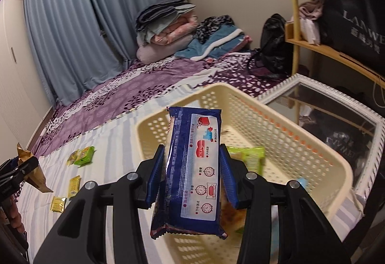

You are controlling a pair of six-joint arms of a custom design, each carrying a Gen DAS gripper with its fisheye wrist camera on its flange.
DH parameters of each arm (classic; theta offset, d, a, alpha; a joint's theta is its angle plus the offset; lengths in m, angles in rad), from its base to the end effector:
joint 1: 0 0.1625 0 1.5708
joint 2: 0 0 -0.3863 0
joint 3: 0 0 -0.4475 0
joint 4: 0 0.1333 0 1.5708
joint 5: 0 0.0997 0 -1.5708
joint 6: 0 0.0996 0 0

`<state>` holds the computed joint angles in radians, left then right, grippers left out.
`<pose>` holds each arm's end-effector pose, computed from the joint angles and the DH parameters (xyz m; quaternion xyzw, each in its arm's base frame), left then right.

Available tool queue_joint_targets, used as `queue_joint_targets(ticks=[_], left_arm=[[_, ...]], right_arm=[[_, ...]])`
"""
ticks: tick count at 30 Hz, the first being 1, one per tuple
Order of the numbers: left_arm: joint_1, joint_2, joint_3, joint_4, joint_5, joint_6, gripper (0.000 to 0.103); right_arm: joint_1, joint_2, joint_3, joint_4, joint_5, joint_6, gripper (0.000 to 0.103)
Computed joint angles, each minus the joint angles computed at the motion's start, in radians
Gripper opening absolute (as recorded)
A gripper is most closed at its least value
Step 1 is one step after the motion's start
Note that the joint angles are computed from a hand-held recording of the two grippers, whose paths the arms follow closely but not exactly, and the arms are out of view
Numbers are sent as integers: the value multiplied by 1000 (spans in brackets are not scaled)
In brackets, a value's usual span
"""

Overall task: Organize snacks
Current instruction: 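Carry the blue biscuit bar with the right tool and drop it into the basket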

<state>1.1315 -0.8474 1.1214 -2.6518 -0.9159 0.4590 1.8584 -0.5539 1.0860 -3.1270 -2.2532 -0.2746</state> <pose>-0.1700 -0.8179 0.3483 0.2644 0.8393 -0.3688 0.2994 0.3036 -0.7779 0.1836 0.0704 -0.8347 0.4636 0.2887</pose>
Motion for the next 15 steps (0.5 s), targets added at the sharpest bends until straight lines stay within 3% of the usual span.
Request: queue_joint_targets(ticks=[2, 4, 5, 12, 15], left_arm=[[-8, 9, -6, 7, -4, -1, 78], [-14, 14, -9, 18, -14, -9, 78], [-17, 17, -12, 22, -17, -10, 78], [-39, 49, -32, 42, -23, 0, 78], [-47, 64, -46, 61, -35, 1, 78]], right_arm=[[-12, -22, 23, -12, -3, 21, 48], [-24, -46, 56, -51, 2, 49, 77], [-29, -55, 68, -68, 1, 60, 80], [-51, -102, 137, -128, 13, 81, 80], [-54, -112, 162, -174, 13, 51, 80]])
